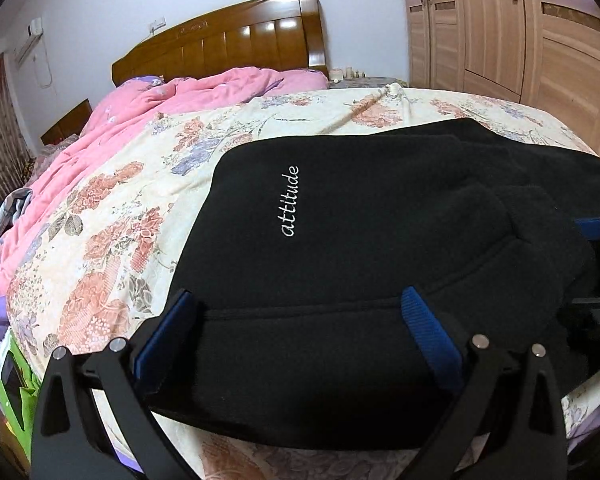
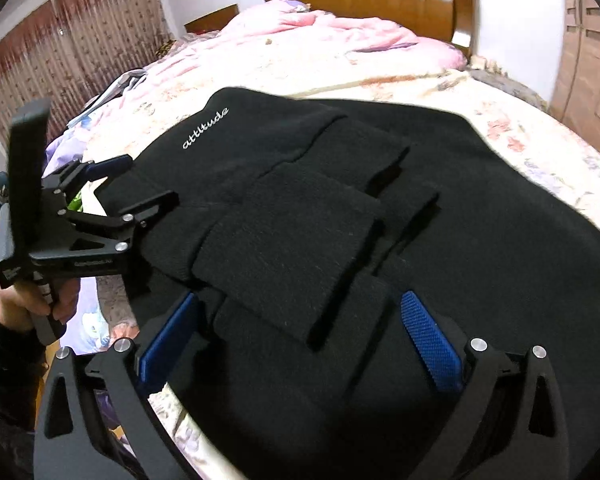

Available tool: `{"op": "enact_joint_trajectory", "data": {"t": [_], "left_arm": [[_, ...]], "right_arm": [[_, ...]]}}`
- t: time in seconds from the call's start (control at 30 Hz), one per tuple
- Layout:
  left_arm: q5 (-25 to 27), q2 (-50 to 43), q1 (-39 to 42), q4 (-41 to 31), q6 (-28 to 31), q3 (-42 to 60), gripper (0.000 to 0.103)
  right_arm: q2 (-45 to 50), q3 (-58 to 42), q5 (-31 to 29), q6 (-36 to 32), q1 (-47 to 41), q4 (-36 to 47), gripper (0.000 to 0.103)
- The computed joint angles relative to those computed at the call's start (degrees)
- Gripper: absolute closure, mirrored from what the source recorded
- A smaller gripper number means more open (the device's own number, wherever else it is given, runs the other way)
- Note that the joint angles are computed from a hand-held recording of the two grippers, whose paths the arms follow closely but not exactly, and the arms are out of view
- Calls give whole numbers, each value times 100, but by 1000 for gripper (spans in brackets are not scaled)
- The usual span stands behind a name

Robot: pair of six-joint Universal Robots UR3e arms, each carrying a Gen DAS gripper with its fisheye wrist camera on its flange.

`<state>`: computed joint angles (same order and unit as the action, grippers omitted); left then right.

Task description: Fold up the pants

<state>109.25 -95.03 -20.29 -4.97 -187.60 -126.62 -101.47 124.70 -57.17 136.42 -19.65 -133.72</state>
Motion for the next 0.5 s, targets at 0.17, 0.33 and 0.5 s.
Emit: {"op": "enact_joint_trajectory", "data": {"t": [0.17, 0.33, 0.5], "left_arm": [[-15, 0, 11, -28, -21, 24, 1], [23, -46, -13, -42, -38, 65, 1], [30, -55, -17, 0, -38, 52, 1]], "right_arm": [[-727, 729, -531, -439, -492, -259, 6], [-1601, 1137, -7, -1457, -1586, 731, 5], [-2427, 1085, 325, -2070, -2624, 1822, 5]]}}
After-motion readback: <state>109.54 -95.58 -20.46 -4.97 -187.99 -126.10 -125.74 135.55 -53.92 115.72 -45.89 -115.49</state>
